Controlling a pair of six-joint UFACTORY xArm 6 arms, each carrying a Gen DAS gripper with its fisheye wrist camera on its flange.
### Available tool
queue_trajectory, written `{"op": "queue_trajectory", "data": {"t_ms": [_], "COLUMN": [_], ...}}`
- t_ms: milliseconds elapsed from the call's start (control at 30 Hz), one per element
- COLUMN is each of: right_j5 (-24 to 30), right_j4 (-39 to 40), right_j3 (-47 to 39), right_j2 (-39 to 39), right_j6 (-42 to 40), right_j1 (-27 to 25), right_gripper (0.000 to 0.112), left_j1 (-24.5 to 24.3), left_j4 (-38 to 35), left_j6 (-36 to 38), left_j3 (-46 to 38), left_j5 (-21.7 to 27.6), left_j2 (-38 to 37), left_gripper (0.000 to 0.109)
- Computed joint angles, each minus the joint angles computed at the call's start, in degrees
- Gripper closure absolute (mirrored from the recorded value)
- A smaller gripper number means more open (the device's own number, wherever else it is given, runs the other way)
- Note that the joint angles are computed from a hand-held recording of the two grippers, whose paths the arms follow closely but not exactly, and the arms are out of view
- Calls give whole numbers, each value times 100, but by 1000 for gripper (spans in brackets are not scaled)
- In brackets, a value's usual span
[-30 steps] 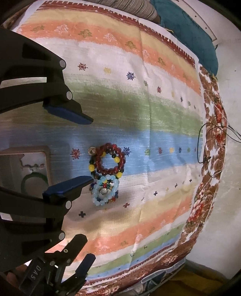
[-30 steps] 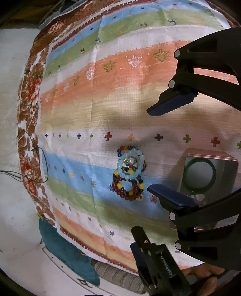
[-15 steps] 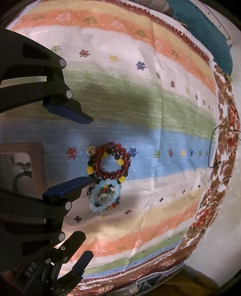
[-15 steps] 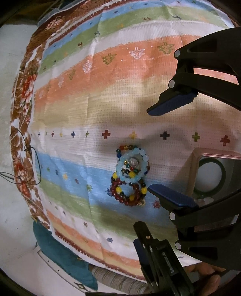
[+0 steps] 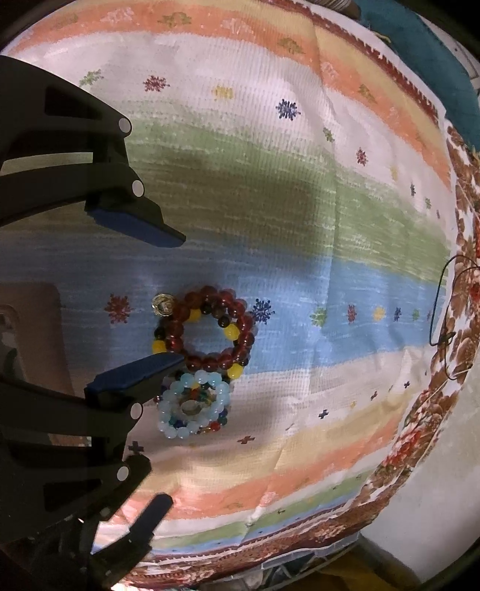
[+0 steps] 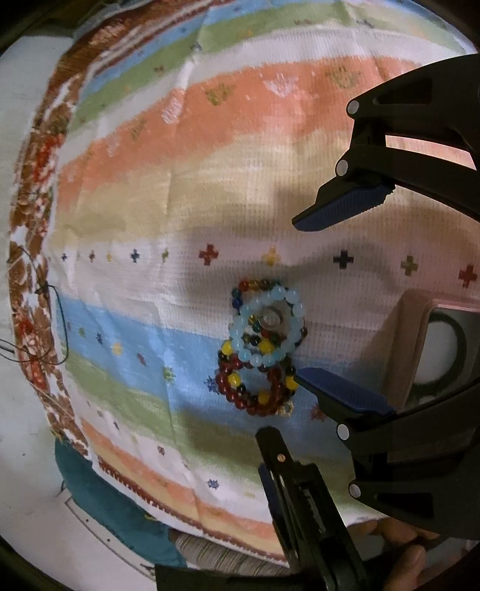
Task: Organize jewelry
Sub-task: 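Move both grippers back over the remaining bracelet pile, then grasp the dark red bead bracelet with the left gripper while the right grasps the light blue bracelet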
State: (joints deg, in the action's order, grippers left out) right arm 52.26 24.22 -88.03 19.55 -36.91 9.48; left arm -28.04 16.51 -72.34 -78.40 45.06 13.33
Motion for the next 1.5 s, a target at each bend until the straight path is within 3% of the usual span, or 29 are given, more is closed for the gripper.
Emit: {"op": "queue_trajectory", "data": {"t_ms": [633,700,767,933,1100,1200,1267,1500], "right_j5": [164,195,245,429,311,294,211,166], "right_j4": [-271,-320,-367,-439,-653,-660,-737,-676], "right_j3": [-733,-808,-889,-1124,-1120,-1114,-1067,-1022], "right_j2": [691,755,833,1057,1100,1107,1084,1053], "right_j6": [435,471,529,607,695,668,687,565], "right_j1": [94,104,113,123,159,147,164,159], "right_gripper": [37,46,48,62,77,81,93,100], "left_j1": [287,307,328,348,369,363,355,354], "left_j4": [-898,-946,-1042,-1070,-1163,-1128,-1099,-958], "left_j6": [792,868,968,1082,1199,1175,1162,1017], "left_j3": [104,98,68,1,-46,-29,-66,-47], "left_j5": [-572,-591,-579,-557,-582,-591,-570,-573], "left_j2": [269,299,344,423,475,470,495,472], "left_gripper": [56,58,66,70,85,85,86,96]}}
